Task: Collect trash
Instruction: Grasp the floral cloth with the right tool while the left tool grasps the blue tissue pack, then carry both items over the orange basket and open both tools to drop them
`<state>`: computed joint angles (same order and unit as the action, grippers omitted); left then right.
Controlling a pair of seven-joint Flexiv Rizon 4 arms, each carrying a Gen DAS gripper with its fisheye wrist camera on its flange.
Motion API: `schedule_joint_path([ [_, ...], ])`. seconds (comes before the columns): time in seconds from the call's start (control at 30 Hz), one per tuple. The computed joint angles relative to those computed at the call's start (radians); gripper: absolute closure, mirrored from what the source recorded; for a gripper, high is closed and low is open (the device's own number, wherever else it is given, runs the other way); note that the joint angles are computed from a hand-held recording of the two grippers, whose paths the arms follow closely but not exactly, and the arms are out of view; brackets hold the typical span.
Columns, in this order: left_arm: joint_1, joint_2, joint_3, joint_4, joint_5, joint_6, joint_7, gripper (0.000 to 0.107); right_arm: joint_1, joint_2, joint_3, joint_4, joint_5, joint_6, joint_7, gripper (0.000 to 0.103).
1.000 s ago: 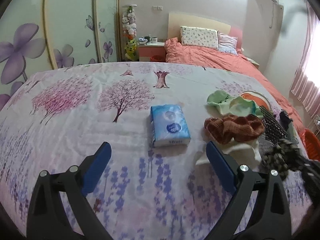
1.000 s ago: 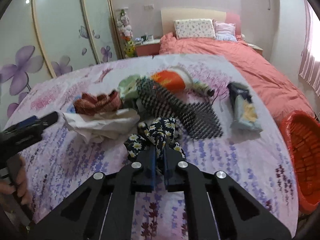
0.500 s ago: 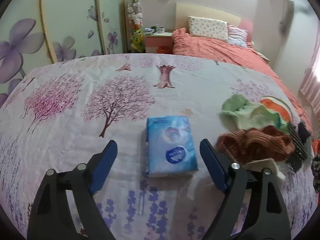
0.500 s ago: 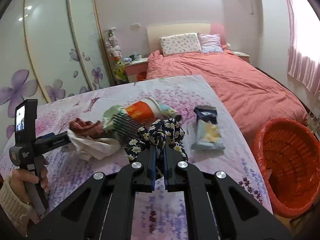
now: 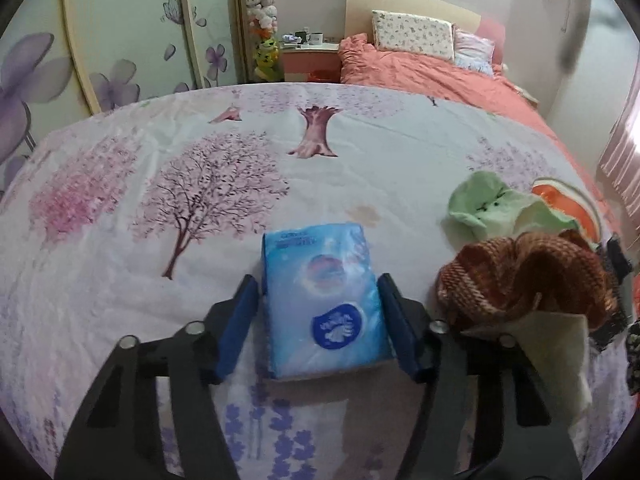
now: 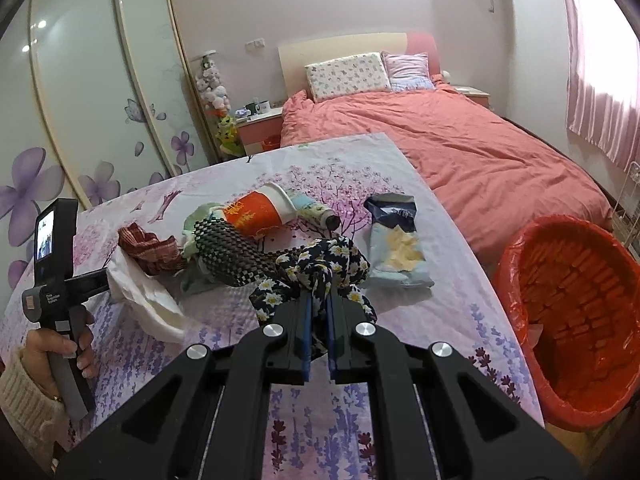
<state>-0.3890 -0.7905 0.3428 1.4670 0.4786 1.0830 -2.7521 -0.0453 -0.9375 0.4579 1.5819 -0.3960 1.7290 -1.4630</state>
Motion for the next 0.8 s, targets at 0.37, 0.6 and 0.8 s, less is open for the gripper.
schedule_joint_path([
  [0.37, -0.006, 0.016, 0.005, 0.02, 0.015, -0.011, -0.02, 0.056, -0.019, 0.01, 0.012, 0.016, -0.003, 0.022, -0.002, 0.097],
  [0.6, -0.031, 0.093, 0.035, 0.098, 0.069, 0.002, -0.086, 0.056, -0.038, 0.03, 0.018, 0.041, -0.03, 0.062, 0.025, 0.097],
  [0.8, -0.065, 0.176, 0.036, 0.12, 0.172, -0.034, -0.143, 0.056, -0.058, 0.051, 0.017, 0.078, -0.078, 0.116, 0.068, 0.097],
])
